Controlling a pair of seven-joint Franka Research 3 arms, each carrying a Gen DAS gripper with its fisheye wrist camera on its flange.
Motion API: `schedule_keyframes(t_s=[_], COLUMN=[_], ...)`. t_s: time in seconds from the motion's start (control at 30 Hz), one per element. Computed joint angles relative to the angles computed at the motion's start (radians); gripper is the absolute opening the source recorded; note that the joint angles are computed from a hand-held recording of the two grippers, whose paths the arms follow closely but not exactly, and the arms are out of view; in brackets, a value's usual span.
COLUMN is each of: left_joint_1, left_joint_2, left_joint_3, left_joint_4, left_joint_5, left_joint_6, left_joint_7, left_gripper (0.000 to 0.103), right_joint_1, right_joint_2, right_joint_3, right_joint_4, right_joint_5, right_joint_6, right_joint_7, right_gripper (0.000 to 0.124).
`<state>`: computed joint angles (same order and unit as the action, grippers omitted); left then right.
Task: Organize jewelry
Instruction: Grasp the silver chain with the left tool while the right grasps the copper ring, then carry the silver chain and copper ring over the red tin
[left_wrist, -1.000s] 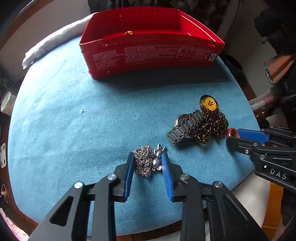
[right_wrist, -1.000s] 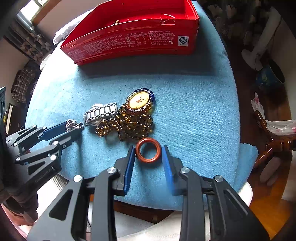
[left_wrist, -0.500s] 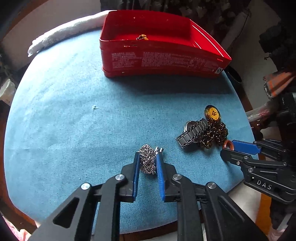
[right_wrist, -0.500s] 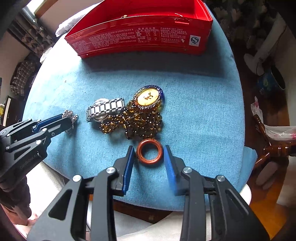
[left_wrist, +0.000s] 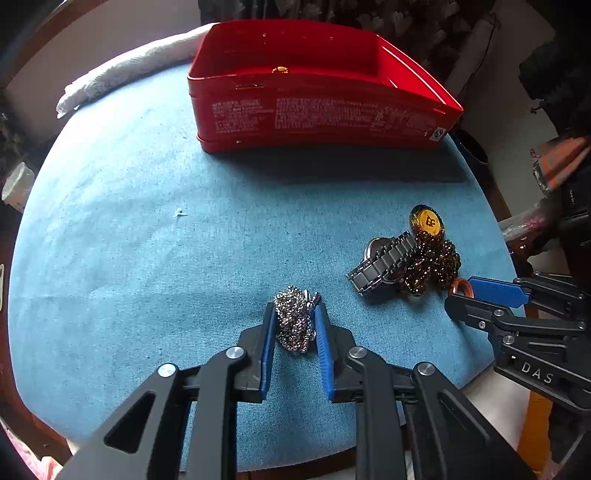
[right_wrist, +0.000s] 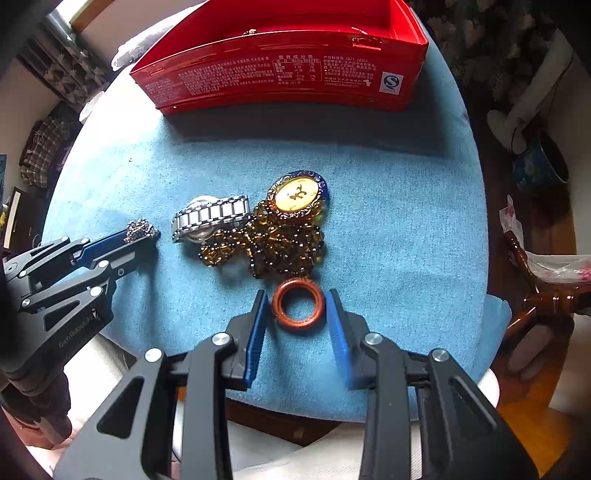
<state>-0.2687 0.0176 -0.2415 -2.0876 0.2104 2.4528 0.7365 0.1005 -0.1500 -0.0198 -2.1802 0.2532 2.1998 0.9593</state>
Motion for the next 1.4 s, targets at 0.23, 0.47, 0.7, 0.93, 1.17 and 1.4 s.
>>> schedule_keyframes(t_s=[0.23,0.47,0.7,0.93,1.17,1.4], left_joint_1=[0.013,0.024,0.038,0.048,0.06,0.066], left_joint_2=[-0.051,-0.087,-0.117,-0.093,-0.023,0.041], left_joint_3=[0.01,0.015,0.014,0.014,0.028,0.042], left_joint_4=[-0.049,-0.067,-0.054,0.012,0.112,0.219], left_joint_5=[-0.045,-0.034,0.037,0.107,0.161,0.224], left_joint_6=[0.029,0.049,0.044,0.043,0.048,0.042], left_joint_7=[0.023,0.021,-0.022,-0.051,-0.054,-0.048], left_gripper=[0.019,0.019,0.019,0.019,0.019,0.019], right_joint_1=[-0.003,-0.008,-0.01,-0.002,0.001,0.005], right_joint_2=[-0.004,-0.021,-0.036,-0.018,0.036,0.099], right_joint_3=[-0.006,-0.01,-0.015,-0.014,-0.013,-0.007], right_joint_4=[0.006,0.009,0.033,0.089,0.184,0.28], right_joint_5=[0.02,0.029,0.052,0.078,0.119,0.15], right_joint_6=[-0.004,0.002,0.018,0.045,0.06,0.08], right_joint_7=[-0.01,-0.02,-0.038,-0.07,-0.078,-0.085], right_gripper=[0.029,0.029,0.029,0.029,0.029,0.029])
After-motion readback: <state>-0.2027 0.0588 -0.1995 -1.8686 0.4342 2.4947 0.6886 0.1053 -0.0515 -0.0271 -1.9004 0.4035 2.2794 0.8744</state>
